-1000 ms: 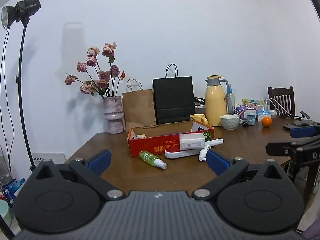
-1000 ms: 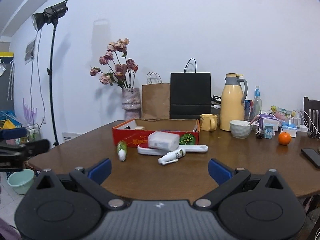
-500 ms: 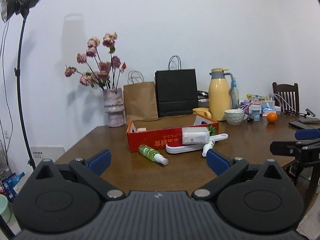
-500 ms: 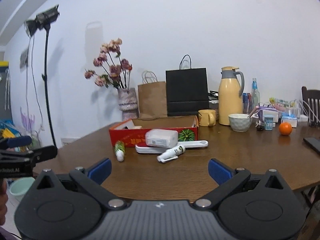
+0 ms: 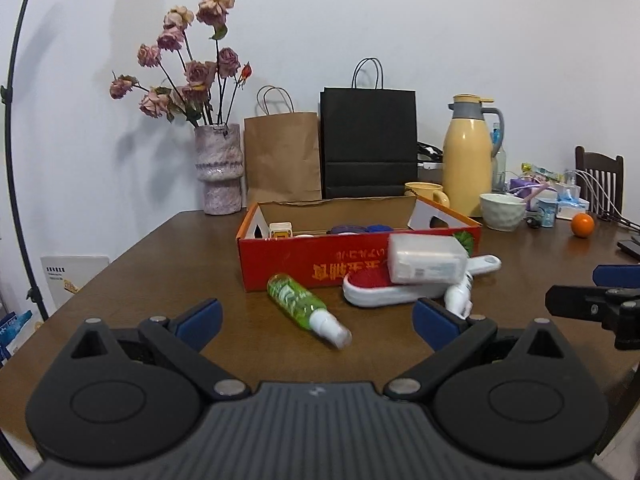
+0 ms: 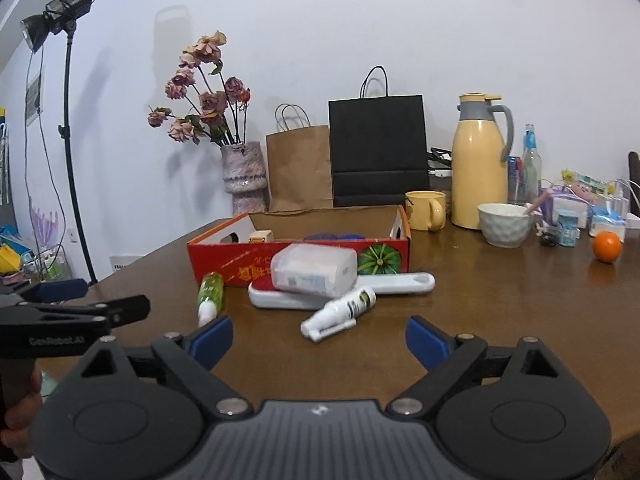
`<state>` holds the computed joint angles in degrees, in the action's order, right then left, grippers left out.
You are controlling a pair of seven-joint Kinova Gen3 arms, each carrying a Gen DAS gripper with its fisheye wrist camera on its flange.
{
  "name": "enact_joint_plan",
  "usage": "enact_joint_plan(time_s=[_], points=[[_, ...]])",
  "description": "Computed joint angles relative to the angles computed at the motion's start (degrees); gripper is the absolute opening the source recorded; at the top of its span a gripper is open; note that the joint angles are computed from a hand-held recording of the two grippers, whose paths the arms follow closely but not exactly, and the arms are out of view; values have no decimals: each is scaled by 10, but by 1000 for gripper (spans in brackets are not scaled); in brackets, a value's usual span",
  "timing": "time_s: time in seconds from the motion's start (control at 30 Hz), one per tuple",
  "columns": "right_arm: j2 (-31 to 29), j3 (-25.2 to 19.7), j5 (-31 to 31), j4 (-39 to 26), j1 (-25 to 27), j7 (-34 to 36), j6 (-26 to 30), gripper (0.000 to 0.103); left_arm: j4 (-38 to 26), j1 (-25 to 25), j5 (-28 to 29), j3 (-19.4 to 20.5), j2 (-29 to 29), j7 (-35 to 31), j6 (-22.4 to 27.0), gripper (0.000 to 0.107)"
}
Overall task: Organize rigid objects
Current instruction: 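Grasp the green bottle with the left gripper while the right grasps the white tube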
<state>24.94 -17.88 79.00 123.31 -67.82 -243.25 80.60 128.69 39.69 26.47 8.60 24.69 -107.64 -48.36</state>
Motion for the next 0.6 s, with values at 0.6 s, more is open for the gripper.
enact_joint_plan(time_s=[0.6], points=[[16,73,62,-72,244,137,-318,52,-340,-33,98,-98,116,-110,413,61]])
